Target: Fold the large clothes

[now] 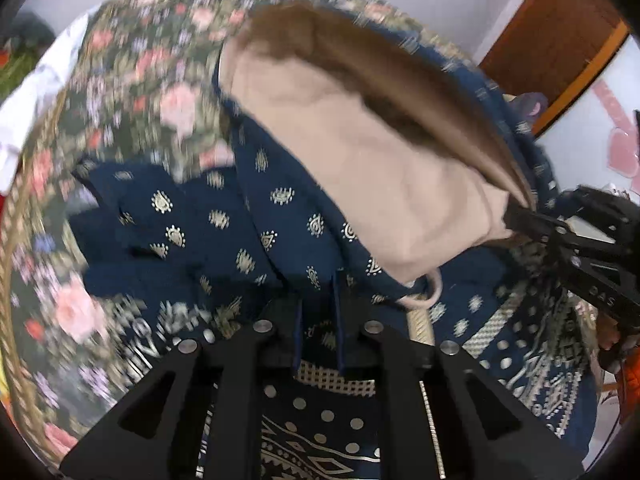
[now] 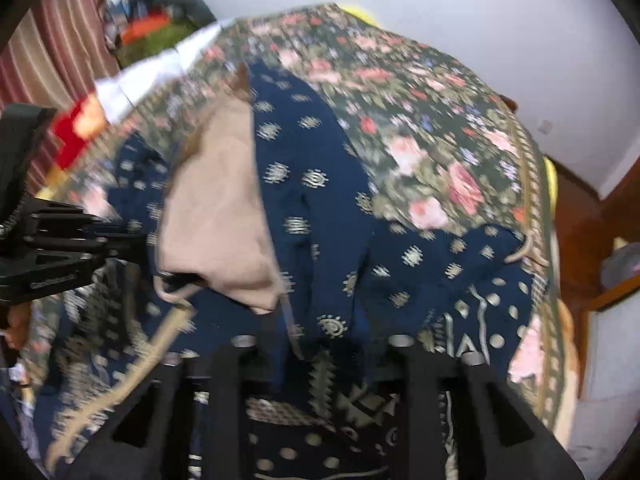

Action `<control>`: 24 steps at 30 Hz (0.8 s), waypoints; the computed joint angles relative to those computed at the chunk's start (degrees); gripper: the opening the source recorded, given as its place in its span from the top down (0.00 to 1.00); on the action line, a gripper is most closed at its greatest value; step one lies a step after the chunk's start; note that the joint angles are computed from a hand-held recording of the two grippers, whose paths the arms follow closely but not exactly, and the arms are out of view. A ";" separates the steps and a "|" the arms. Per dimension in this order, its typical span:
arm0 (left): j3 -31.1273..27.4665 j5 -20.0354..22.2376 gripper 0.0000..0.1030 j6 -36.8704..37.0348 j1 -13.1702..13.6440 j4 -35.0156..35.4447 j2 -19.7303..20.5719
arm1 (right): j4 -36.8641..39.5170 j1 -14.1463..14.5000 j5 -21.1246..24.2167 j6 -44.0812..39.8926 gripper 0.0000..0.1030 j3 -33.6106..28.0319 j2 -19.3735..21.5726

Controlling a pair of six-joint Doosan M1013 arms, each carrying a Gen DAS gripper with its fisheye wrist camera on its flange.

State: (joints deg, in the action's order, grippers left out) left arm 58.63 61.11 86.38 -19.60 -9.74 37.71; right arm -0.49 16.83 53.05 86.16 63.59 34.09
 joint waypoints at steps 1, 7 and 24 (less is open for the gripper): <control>0.42 -0.28 0.87 -0.39 -0.07 0.22 0.01 | -1.99 0.28 -0.16 1.09 0.43 0.28 -0.01; 2.72 -2.77 0.85 -1.62 -0.78 2.66 -1.01 | -12.09 2.06 -2.38 3.19 0.31 2.42 -0.44; -3.24 -5.04 0.44 -6.62 1.94 8.63 -0.62 | 0.97 1.42 -0.99 -2.74 0.13 -10.30 3.87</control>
State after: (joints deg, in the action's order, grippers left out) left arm 55.39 56.07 79.76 -17.66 -1.10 37.09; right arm 0.49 18.25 52.06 83.41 53.29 37.96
